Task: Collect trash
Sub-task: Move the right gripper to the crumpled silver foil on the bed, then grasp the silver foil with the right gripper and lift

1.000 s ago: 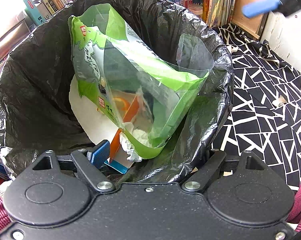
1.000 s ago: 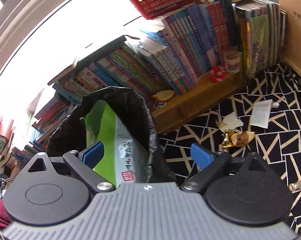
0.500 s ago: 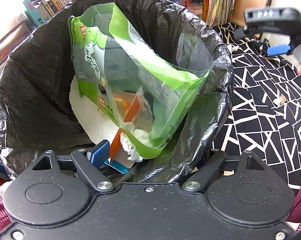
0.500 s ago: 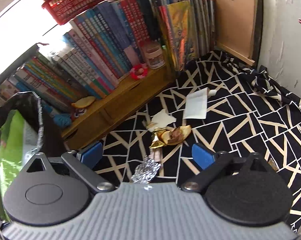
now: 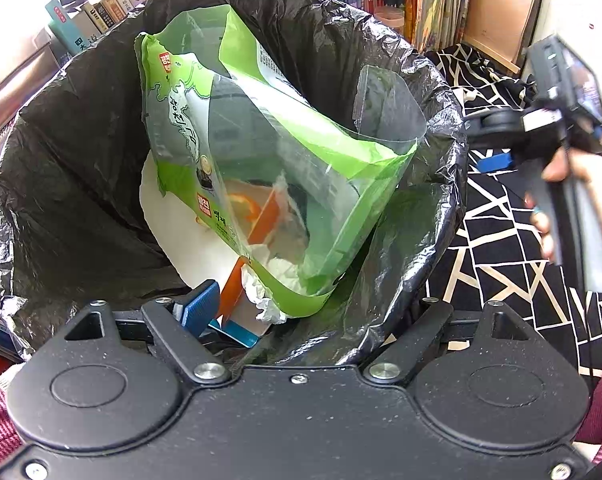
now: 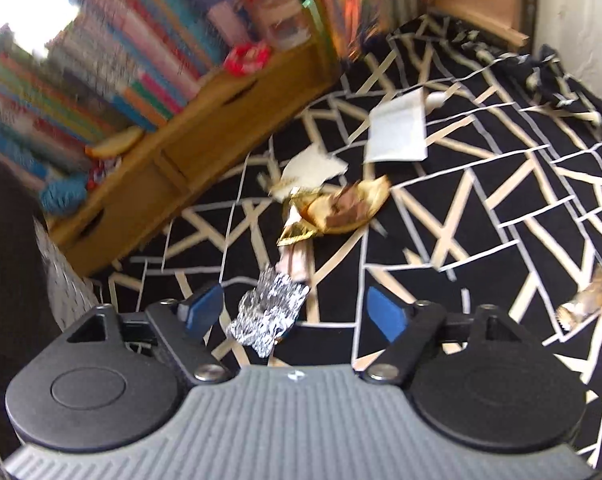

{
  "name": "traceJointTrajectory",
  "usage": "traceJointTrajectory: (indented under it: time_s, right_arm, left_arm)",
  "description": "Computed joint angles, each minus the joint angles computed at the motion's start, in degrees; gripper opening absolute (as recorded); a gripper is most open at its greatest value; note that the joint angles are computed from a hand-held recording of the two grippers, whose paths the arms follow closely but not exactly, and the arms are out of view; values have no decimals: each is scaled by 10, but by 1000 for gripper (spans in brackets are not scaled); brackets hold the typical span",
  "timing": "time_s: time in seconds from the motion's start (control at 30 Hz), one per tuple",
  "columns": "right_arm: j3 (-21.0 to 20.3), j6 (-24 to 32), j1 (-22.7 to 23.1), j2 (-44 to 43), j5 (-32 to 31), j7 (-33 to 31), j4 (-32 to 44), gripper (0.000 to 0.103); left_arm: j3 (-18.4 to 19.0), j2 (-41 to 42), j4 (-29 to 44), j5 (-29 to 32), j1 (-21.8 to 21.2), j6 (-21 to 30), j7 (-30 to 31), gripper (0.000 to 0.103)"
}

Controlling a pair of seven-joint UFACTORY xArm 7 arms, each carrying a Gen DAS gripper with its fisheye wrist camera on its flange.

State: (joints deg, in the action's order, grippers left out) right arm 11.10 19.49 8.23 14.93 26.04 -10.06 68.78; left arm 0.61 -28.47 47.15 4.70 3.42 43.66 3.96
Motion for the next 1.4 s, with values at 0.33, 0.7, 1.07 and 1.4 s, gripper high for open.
traceJointTrajectory:
  time_s: [0.33,0.7,1.07,1.4]
  right_arm:
    - [11,-62,18,47,-81,-2,-14,81]
    - [58,-85,-2,66,-47,-60,-19,73]
    - [75,-74,-18,56,5,-81,-14,27]
    - [112,-90,-54,16,142,-143,-9,23]
  left_arm:
    - [1,0,0,-2,0,-1,1,83]
    - [0,-1,-2,-2,0,-2,3,83]
    - [1,-2,-2,-2,0,-3,3,83]
    - [0,-3,-2,-2,0,-3,3,83]
